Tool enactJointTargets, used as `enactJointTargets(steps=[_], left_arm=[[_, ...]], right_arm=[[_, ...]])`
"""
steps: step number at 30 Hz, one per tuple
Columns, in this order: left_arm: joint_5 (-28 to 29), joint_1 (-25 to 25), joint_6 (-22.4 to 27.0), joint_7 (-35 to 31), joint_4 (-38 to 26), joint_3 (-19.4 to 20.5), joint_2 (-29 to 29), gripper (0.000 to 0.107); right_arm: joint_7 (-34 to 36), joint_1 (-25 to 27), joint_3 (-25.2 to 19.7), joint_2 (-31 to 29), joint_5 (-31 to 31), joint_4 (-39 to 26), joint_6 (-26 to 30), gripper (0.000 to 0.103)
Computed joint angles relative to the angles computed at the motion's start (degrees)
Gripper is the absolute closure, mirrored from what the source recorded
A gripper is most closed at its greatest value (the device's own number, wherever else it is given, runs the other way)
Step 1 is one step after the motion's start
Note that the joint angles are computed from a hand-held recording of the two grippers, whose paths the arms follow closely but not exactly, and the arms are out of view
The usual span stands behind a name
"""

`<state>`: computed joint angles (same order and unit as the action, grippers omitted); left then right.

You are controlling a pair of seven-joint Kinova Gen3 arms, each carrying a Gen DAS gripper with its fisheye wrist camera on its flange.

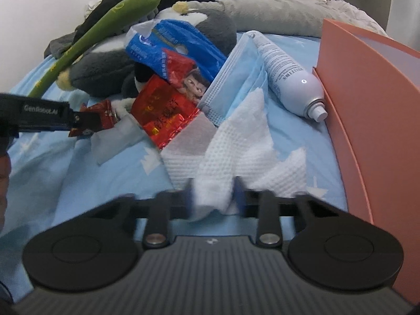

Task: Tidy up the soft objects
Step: 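Grasp the red snack wrapper with the left tool while the right tool grasps the white wet wipe, then carry the red wrapper and white wipe over the pink box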

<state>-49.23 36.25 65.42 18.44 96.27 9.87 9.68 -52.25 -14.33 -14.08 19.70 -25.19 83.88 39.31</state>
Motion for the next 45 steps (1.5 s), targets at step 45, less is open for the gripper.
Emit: enactJointTargets(steps=[45], left_arm=[[-3.0,28.0,31.9,-9.5,-37.9,-2.7,12.8,0.073]], right_arm=[[17.2,9.6,13.2,-20.1,-26.1,9.6,14.8,0.089]])
